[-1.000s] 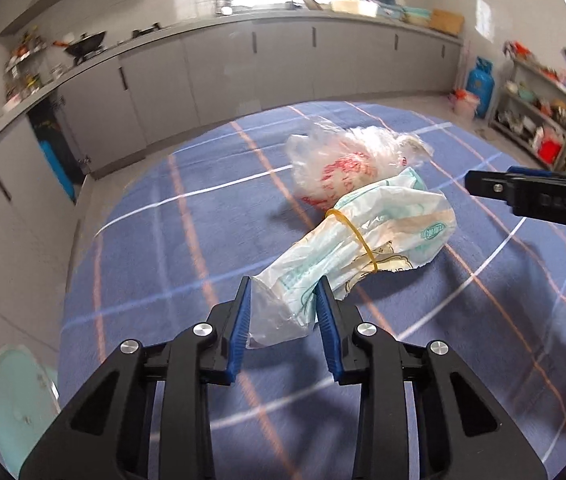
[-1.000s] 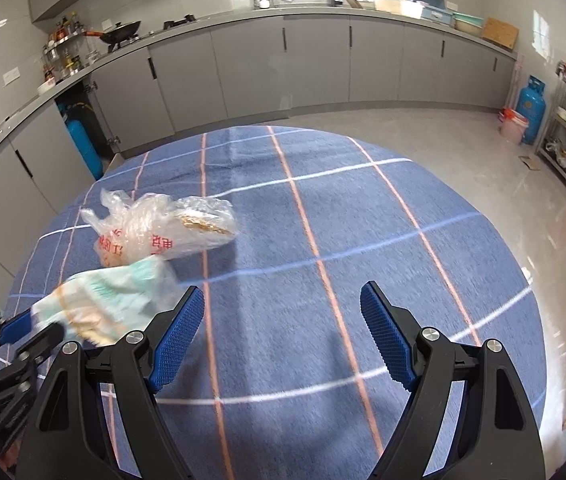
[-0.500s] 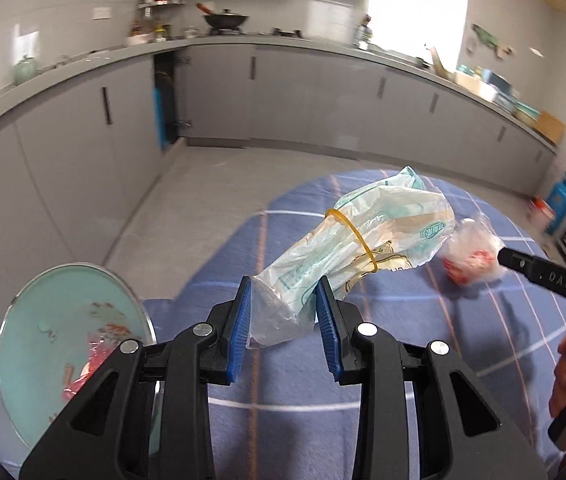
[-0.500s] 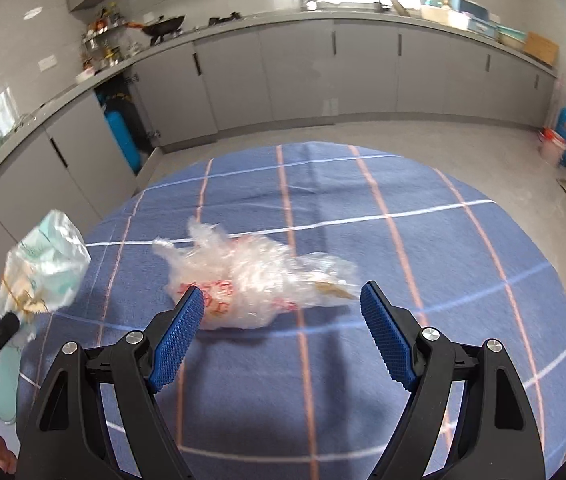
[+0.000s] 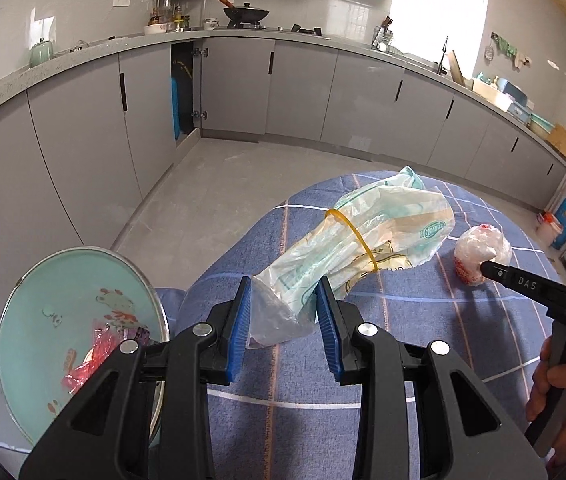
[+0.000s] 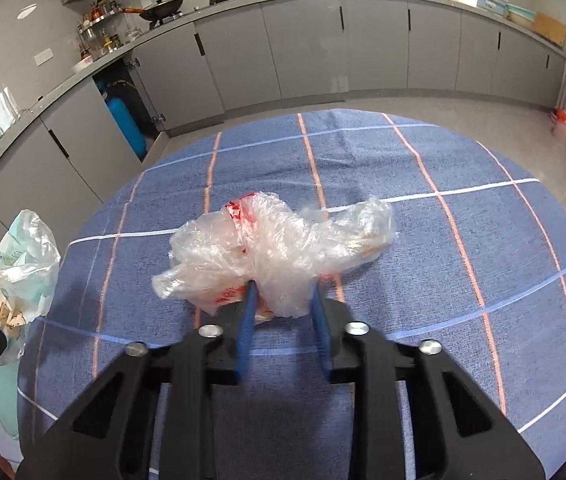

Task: Collect trash
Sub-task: 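Grasp the rubber-banded plastic bundle with the left tool while the right tool grasps the clear bag, then carry the banded bundle in the left tool while the right tool carries the clear bag over the bin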

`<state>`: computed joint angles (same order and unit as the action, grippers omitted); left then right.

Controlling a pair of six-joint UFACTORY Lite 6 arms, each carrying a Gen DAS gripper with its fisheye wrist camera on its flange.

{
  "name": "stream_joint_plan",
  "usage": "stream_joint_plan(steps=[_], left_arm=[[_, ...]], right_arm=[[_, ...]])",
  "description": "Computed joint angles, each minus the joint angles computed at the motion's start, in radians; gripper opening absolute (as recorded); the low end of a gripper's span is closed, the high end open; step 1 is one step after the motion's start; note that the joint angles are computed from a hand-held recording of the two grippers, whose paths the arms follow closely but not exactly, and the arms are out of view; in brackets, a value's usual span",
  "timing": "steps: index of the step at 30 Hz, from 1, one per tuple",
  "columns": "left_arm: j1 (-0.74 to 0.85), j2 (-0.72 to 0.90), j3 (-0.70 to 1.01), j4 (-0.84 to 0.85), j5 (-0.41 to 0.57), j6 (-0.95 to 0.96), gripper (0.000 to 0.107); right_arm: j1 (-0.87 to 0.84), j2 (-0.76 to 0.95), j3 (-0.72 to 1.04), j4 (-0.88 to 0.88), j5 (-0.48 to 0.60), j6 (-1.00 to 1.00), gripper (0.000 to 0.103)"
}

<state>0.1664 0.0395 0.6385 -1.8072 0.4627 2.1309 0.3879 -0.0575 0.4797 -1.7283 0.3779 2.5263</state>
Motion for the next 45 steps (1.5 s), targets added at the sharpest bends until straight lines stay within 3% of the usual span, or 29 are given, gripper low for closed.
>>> stream_joint_plan(steps=[5, 11, 20, 29, 45], left_arm=[[0.053, -0.029, -0.016, 0.054, 0.033, -0.036, 0.032], [0.151, -0.067, -0.040, 0.131, 0.081, -0.066, 0.032], [0.340, -0.099, -0.065, 0.231, 0.156, -0.054, 0.033], [0.528, -0.079, -0.040, 0.311, 0.227, -0.037, 0.033], [0.754, 0.146, 0.154, 0.377, 0.264, -0.022, 0.033]], right_arm=[[0.138, -0.066, -0.006, 0.182, 0.093, -0.109, 0.017], [0.409, -0.123, -0.004, 0.349, 0.278, -0.091, 0.017], [0.677, 0.040, 0.176, 0.414, 0.440, -0.014, 0.017], [0.793, 0.213, 0.375, 0.436, 0.491, -0.021, 0.017], [0.860, 0.528, 0.792, 0.496, 0.517, -0.211, 0.017]])
